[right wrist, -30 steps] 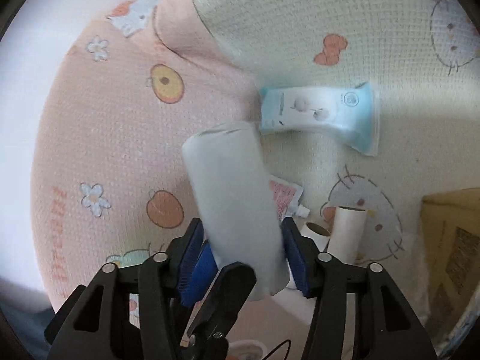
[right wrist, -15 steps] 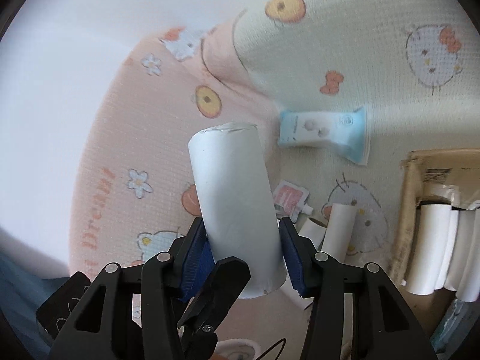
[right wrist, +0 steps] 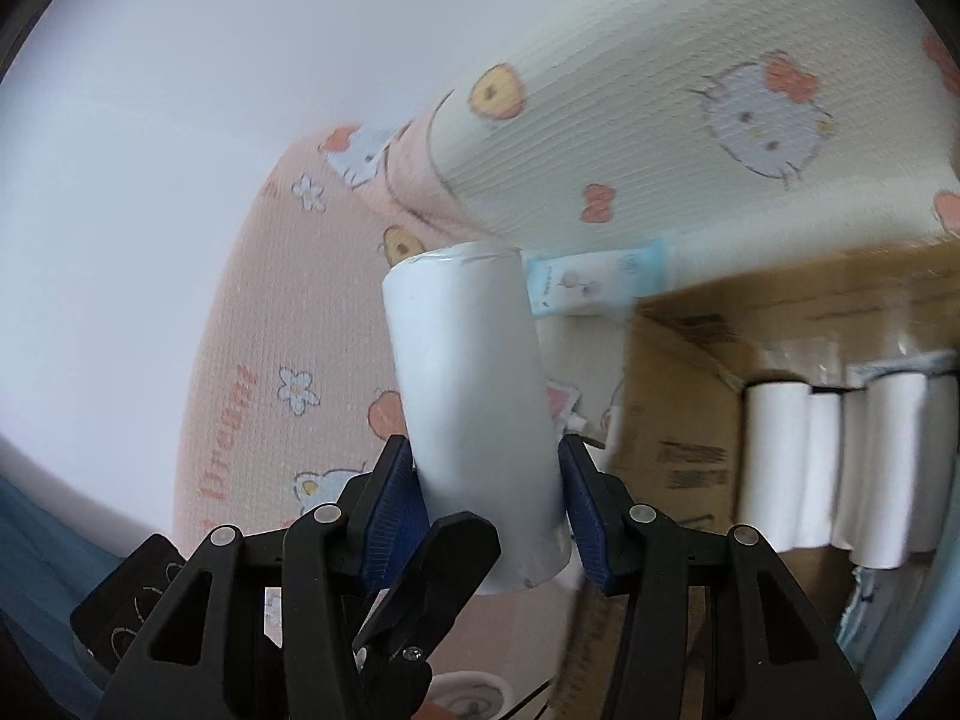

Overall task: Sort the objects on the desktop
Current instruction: 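Carry the held white tube over the cardboard box with both grippers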

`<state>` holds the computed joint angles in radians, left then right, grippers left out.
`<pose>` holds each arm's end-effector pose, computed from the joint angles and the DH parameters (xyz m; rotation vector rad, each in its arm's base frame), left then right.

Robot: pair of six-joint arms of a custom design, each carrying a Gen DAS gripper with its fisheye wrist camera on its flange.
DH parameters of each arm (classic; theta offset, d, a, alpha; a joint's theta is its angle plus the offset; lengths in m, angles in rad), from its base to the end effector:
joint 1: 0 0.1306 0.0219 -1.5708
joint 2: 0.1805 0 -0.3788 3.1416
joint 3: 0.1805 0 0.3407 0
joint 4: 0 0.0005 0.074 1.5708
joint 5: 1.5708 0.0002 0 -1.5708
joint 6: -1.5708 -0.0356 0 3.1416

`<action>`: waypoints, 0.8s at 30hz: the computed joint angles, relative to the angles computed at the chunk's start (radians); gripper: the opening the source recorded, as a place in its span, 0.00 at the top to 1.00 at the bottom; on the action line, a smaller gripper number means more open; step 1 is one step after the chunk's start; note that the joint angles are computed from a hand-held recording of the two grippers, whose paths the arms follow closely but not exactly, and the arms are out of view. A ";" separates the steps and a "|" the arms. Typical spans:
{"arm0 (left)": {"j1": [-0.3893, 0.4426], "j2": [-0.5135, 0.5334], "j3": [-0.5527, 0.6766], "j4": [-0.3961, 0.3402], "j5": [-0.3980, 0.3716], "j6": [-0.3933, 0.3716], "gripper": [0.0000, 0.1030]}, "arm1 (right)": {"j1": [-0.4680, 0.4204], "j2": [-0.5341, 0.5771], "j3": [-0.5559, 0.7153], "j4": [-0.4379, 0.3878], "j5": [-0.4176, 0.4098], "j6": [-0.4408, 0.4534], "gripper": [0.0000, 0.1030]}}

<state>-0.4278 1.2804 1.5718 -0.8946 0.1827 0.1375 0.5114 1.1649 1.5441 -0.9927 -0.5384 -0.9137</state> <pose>0.3577 -0.1708 0.5430 0.4244 2.1687 -0.5177 0.2870 0.1814 0.5656 0.1438 2.4361 1.3238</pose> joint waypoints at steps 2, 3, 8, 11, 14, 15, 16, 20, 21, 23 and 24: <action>-0.031 0.011 0.015 -0.021 -0.019 -0.014 0.58 | -0.030 -0.024 -0.029 0.009 -0.017 -0.006 0.54; -0.042 0.017 0.022 -0.029 -0.026 -0.020 0.58 | -0.042 -0.036 -0.041 0.006 -0.016 0.001 0.54; -0.093 0.049 0.054 -0.073 -0.039 -0.039 0.58 | -0.097 -0.093 -0.098 -0.008 -0.013 0.009 0.54; -0.101 0.072 0.075 -0.106 -0.006 -0.026 0.58 | -0.132 -0.118 -0.126 -0.018 -0.028 0.019 0.54; -0.101 0.099 0.104 -0.147 0.026 -0.003 0.58 | -0.156 -0.132 -0.134 -0.054 -0.027 0.042 0.54; -0.102 0.105 0.110 -0.156 0.030 0.000 0.58 | -0.162 -0.134 -0.135 -0.064 -0.028 0.052 0.54; -0.101 0.116 0.120 -0.172 0.036 0.004 0.58 | -0.168 -0.136 -0.138 -0.070 -0.031 0.060 0.54; -0.098 0.147 0.150 -0.227 0.057 0.025 0.58 | -0.197 -0.132 -0.156 -0.087 -0.078 0.076 0.54; -0.095 0.159 0.162 -0.244 0.065 0.025 0.58 | -0.203 -0.130 -0.160 -0.094 -0.088 0.081 0.54; -0.096 0.184 0.187 -0.275 0.074 0.020 0.58 | -0.227 -0.111 -0.152 -0.158 -0.151 0.154 0.54; -0.097 0.191 0.195 -0.284 0.073 0.024 0.58 | -0.236 -0.107 -0.157 -0.165 -0.165 0.146 0.54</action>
<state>-0.5247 1.4716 1.7670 -1.1782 0.2558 0.1610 0.2750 1.0582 1.3866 -1.1572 -0.7035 -0.7674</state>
